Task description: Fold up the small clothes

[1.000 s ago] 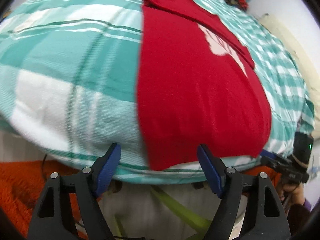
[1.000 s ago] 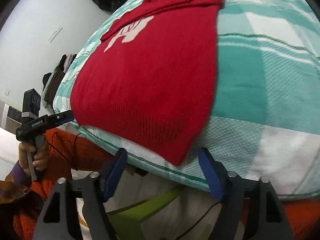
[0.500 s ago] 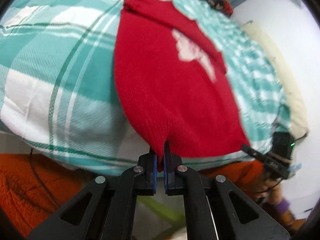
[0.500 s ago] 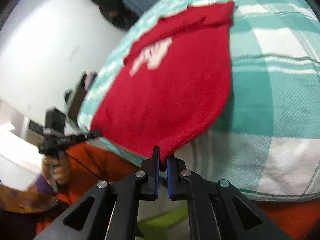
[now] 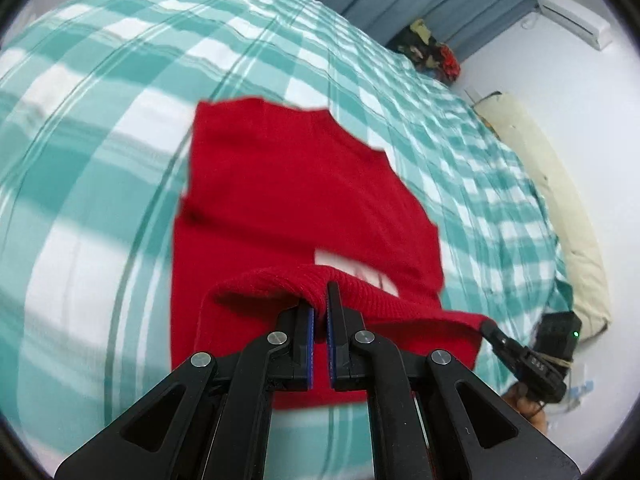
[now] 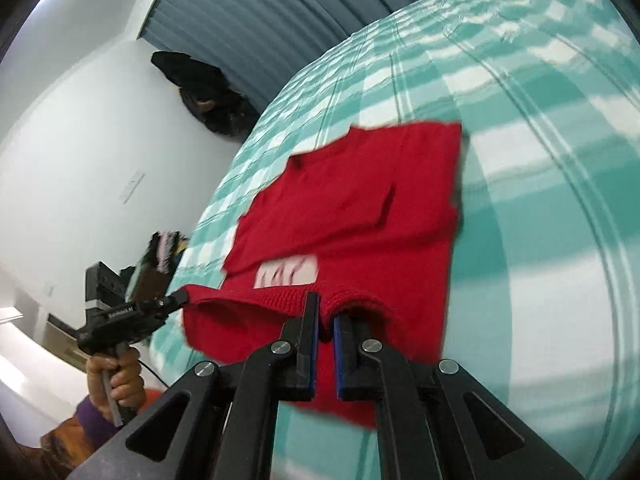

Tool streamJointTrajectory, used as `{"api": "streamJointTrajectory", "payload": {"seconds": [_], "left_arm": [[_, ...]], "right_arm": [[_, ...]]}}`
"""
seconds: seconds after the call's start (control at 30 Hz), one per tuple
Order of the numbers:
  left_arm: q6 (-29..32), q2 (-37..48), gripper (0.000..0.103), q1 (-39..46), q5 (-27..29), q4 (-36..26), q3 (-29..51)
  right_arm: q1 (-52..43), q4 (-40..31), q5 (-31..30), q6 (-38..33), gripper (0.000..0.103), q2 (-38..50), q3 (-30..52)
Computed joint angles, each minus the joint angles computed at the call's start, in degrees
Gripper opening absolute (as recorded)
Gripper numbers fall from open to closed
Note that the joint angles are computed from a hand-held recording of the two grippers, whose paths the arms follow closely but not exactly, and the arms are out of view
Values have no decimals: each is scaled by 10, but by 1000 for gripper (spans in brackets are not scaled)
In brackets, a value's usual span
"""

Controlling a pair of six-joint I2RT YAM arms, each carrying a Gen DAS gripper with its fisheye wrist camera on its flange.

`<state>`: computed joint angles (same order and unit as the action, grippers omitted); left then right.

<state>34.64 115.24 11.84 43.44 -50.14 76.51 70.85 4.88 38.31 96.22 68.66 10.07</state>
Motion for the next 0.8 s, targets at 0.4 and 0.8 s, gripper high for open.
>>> {"api": "streamJointTrajectory", "payload": {"seconds": [0.4, 0.8], "left_arm": [[-236, 193, 3, -126, -53, 79, 243], [-334, 299, 60, -155, -93, 57, 453]], "right_arm": [[-552, 273, -368, -440, 6, 225, 65], [-678, 321, -426, -486, 48, 426, 172]]}}
